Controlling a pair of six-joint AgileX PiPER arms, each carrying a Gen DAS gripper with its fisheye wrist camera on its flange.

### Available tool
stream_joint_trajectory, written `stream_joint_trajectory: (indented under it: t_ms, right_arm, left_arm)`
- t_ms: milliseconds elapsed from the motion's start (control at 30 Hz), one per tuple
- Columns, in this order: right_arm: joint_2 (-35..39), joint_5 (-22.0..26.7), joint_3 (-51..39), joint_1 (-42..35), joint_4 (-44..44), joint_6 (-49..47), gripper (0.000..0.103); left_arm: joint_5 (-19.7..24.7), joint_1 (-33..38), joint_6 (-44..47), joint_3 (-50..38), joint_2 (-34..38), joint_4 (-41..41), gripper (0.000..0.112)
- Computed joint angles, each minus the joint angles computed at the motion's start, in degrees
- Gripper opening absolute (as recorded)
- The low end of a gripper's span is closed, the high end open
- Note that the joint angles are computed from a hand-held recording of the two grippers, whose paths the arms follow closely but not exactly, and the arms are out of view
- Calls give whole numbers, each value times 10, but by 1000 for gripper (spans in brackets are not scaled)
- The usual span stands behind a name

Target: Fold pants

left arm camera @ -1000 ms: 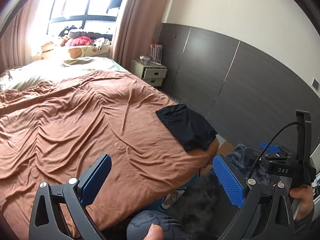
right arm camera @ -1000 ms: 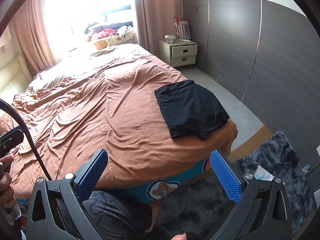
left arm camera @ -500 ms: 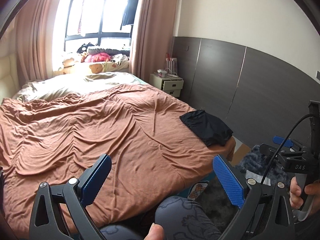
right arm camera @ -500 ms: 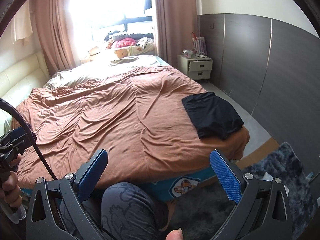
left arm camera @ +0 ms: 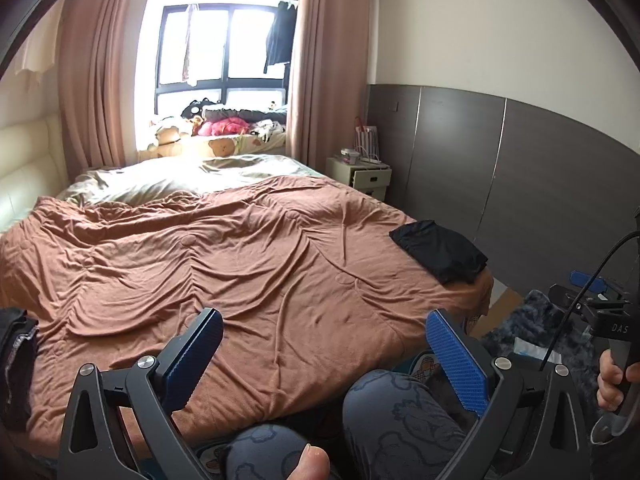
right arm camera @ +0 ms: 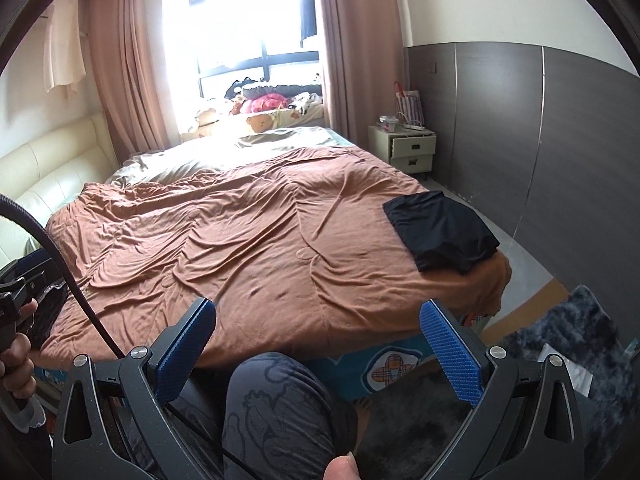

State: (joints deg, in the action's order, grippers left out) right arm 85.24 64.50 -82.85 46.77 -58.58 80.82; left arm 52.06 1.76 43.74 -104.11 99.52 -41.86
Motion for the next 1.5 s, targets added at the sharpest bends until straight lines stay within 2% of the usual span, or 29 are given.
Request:
stream_joint_trajectory:
  t_ms: [333, 500, 700, 933, 1500]
  right_arm:
    - [-2, 14, 61, 55, -66, 94, 103]
    - [5, -16, 87, 56, -78, 130, 103]
    - [12, -46, 122, 55, -89, 180, 103]
    - [19, -46, 143, 70, -109, 233, 103]
    - [56, -17, 103, 85, -95, 218, 103]
  left_arm:
    - [-64, 11, 57, 137, -71, -22, 102]
    - [-101, 13, 68, 194, -101, -18, 102]
    - [-121, 26, 85, 245, -128, -27, 103]
    - [-131, 36, 96, 276, -140, -30, 102]
    - [-144, 29, 86, 287, -138, -14, 103]
